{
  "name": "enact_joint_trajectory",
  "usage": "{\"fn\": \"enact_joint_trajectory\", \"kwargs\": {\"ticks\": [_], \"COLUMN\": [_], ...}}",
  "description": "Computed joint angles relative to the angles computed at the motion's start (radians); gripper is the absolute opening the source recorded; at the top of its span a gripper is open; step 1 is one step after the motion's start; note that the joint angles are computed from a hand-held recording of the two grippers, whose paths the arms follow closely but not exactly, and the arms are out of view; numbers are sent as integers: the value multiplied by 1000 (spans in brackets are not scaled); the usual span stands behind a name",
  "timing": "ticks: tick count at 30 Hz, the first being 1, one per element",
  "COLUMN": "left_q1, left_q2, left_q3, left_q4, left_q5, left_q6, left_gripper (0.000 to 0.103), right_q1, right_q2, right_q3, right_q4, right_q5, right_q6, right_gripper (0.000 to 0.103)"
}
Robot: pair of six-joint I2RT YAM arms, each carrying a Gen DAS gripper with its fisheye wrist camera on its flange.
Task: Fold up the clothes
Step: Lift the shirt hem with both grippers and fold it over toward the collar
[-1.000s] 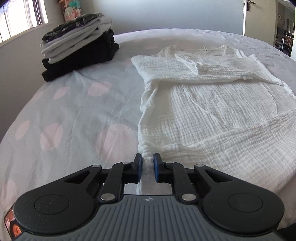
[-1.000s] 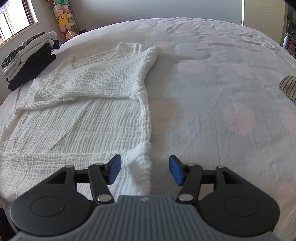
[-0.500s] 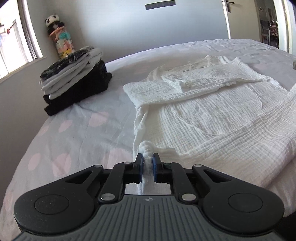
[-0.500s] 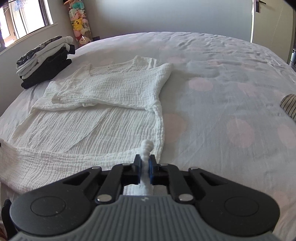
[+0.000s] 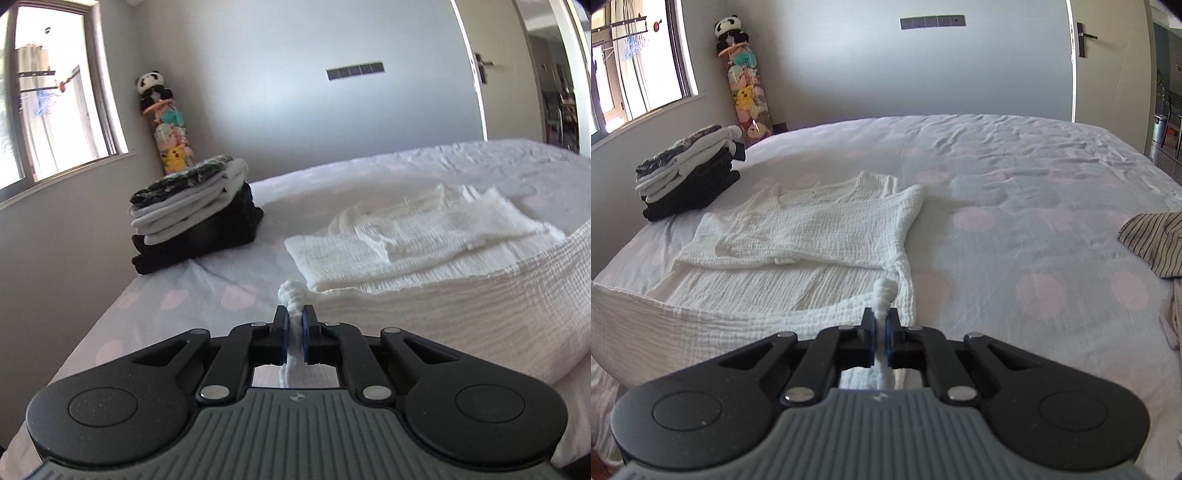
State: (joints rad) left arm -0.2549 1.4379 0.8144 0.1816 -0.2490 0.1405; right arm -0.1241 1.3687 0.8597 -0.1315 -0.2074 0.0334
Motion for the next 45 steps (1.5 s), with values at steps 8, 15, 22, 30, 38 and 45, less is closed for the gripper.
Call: {"fn": "enact_joint_trajectory", "kwargs": {"ticks": [8, 15, 22, 30, 38, 45], "left_q1": [23, -8, -43, -100, -166, -182], "left_q2": [-210, -356, -459, -604, -789, -822], "left_q3": [-98, -139, -130, -133, -131, -141], "left_q4": [74, 105, 99, 91, 45, 10], "left_q5": [-33, -99, -137, -196, -220, -230], "left_q6": [-162, -169, -145, -105, -24, 17], "left_gripper": [8, 7, 7, 7, 7, 7], "right_q1": [-25, 5, -16, -112, -369, -537], "right_q2": [-225, -413, -565, -745, -959, -1054], "right_q3": [-84, -137, -148, -118, -53, -50], "right_q4": [53, 70, 52, -41, -189, -245], "right_q5": [-1, 40, 24, -87, -358, -517], "right_q6": [38, 36, 48, 46, 81, 124], "right_gripper": [6, 6, 5, 5, 5, 6]}}
